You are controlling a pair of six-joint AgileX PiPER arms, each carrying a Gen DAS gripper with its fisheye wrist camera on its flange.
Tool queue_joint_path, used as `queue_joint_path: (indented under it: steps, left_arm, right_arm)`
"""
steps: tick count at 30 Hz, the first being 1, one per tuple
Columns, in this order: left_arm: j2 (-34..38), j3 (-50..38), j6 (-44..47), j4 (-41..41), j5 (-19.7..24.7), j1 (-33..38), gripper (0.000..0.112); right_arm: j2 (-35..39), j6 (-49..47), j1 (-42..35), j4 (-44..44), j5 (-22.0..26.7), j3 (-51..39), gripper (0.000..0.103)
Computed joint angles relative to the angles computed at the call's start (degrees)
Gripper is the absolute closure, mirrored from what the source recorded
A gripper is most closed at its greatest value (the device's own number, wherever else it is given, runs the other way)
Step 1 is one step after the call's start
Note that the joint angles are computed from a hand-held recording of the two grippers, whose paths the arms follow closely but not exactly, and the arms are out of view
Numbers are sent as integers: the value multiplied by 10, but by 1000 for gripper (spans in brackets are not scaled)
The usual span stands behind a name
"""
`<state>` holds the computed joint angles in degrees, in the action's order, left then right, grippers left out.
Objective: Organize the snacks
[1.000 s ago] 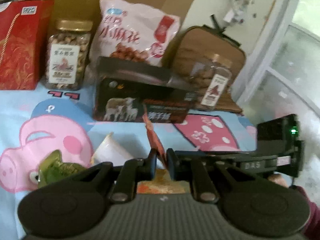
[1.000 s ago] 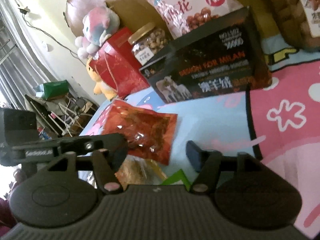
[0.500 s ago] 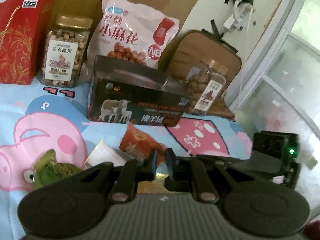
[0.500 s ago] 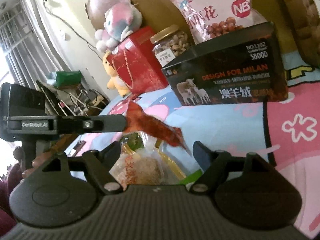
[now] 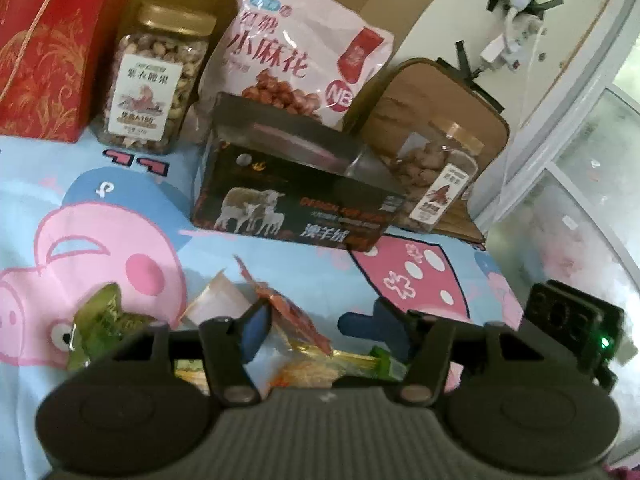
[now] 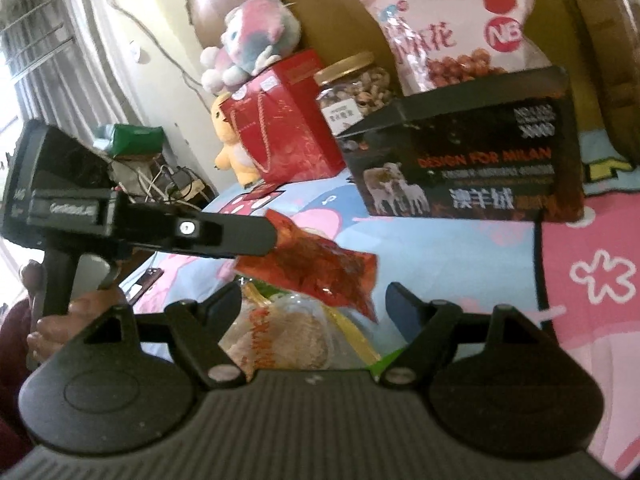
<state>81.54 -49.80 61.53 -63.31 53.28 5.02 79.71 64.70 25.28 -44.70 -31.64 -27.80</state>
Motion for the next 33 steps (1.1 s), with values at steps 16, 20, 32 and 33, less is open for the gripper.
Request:
queue_joint_path:
  steps: [16, 20, 32, 33]
  left_arm:
    - [7, -3, 11, -12, 13, 12, 100]
    - [24, -14, 33, -41, 93, 44, 100]
    - [29, -46, 57, -81, 145, 25, 100]
    - [28, -48, 55, -83, 135, 17, 100]
  right_arm:
    - [-2, -17, -7, 3, -28, 10, 22]
    - [-6, 18, -60, -10, -108, 38, 22]
    - [42, 119, -197, -85, -351, 74, 38]
    - [35, 113, -196, -70, -347, 81, 41]
